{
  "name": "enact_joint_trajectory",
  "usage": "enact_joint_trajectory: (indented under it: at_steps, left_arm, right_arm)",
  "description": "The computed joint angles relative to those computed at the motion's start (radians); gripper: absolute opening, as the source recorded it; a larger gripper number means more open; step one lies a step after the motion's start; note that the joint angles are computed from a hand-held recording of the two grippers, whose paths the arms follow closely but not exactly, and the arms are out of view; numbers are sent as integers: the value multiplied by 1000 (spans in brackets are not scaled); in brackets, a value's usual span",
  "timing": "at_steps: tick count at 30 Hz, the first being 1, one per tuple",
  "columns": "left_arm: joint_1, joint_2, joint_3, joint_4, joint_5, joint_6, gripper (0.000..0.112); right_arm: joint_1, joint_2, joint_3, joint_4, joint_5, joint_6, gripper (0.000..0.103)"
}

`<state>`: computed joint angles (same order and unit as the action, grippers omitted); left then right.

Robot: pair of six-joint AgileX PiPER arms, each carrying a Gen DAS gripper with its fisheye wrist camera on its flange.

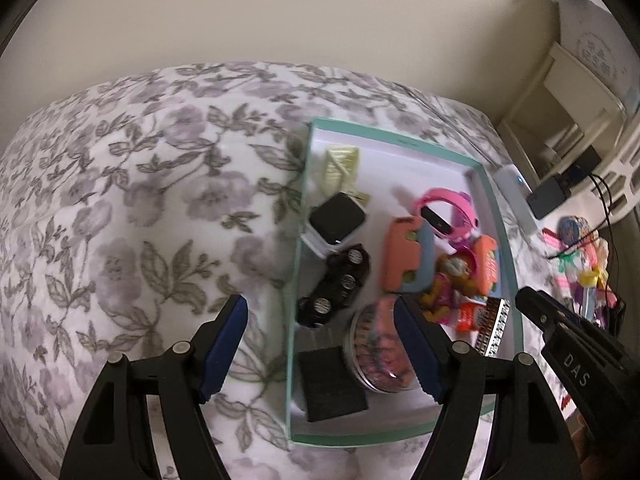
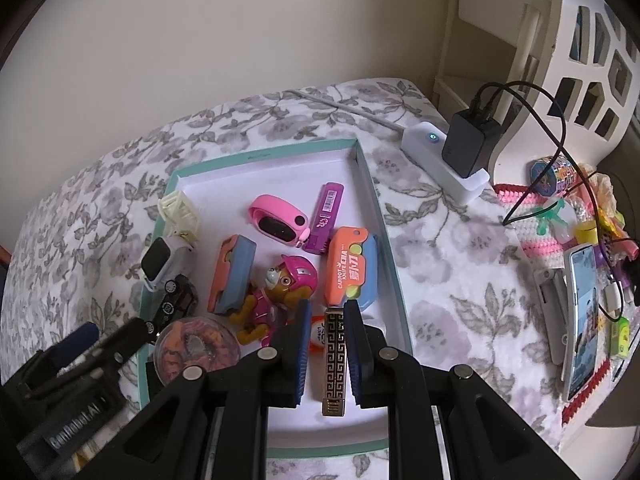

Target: Organize rigid objects

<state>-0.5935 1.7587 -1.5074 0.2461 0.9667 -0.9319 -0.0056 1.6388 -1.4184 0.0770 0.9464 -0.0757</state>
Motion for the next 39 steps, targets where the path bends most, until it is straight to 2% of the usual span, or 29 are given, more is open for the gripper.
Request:
enact_joint_trajectory:
  at_steps: [1, 3, 4, 5, 8, 16, 18, 22, 32, 39]
  left_arm:
    - [2, -1, 1, 7, 4, -6, 76]
    - [-1, -4, 6, 43, 20, -32, 79]
    - [-2, -6, 11, 60, 25, -44, 81]
    - [-1, -8, 16, 70, 26, -51, 84]
    - [7, -21, 38, 96, 24, -75, 92]
    - [30, -42, 75, 145, 45, -129, 92]
    - [37, -46, 82, 151, 52, -137, 92]
    - [39, -55, 92, 165, 58, -154, 92]
    - [19, -84, 127, 223, 50, -184, 92]
    - [7, -149, 187, 217, 25, -194, 92]
  right_arm:
    - [2, 0, 1, -2, -1, -1, 21]
    - [4, 1, 3, -5, -3, -3, 37]
    - [3, 1, 5, -1, -6, -6, 50]
    - [2, -2, 9, 5, -12, -10, 57]
    - [5, -4, 12, 10, -23, -20, 65]
    - [18, -5, 27, 3, -45, -26, 86]
    - [18, -5, 29, 8, -49, -30, 88]
    - [18, -11, 36, 8, -60, -28, 102]
    - [25, -28, 54, -8, -80, -13, 103]
    - [15, -70, 88, 25, -84, -5, 103]
